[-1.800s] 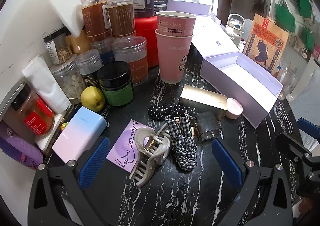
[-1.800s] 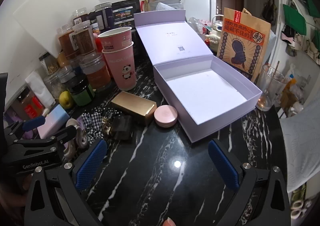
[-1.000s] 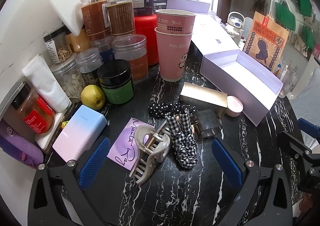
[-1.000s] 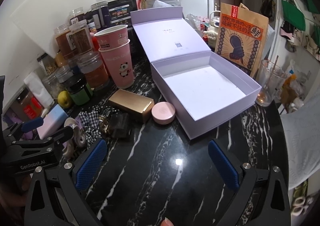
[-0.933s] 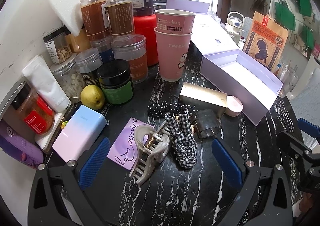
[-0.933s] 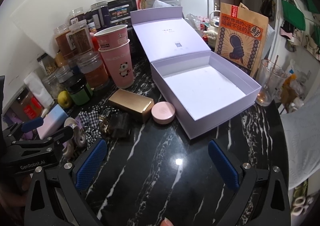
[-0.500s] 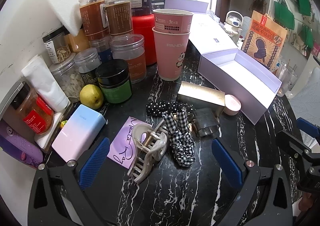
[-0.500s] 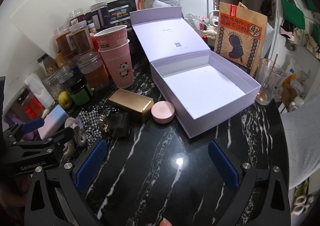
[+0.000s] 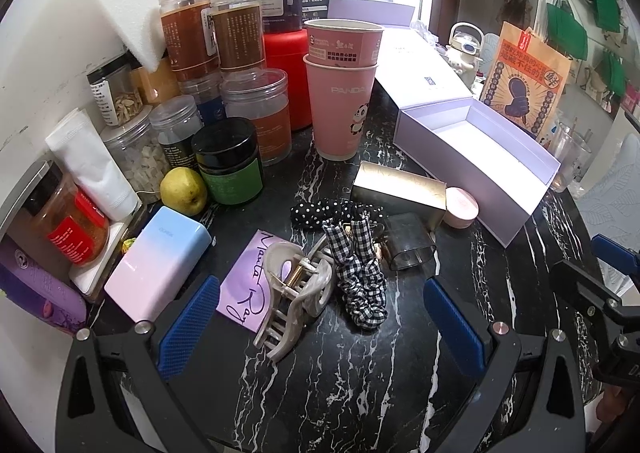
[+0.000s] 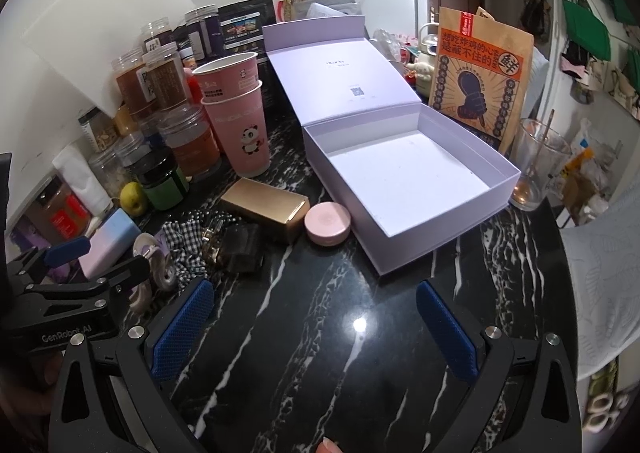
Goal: Organize rigid objects
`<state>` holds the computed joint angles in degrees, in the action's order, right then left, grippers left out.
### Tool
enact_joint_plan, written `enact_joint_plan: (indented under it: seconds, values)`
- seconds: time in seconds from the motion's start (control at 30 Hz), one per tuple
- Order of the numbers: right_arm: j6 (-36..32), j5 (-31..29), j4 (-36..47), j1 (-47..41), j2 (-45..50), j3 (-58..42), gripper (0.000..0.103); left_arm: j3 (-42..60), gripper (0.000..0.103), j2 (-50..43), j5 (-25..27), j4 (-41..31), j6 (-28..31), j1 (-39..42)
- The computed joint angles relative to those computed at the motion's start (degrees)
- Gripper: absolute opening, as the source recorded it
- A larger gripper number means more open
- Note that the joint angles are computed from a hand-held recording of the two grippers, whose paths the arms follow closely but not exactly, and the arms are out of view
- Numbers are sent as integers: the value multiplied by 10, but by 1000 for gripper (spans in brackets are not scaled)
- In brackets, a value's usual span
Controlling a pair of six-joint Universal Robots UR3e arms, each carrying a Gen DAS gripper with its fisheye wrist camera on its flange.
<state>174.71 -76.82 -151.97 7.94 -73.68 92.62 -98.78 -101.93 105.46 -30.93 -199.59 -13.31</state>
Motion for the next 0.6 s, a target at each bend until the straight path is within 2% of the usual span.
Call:
enact_joint_plan:
  seconds: [0.6]
  values:
    - [-3, 6, -13, -1, -33, 33, 103, -33, 103, 36, 8, 8, -5, -8]
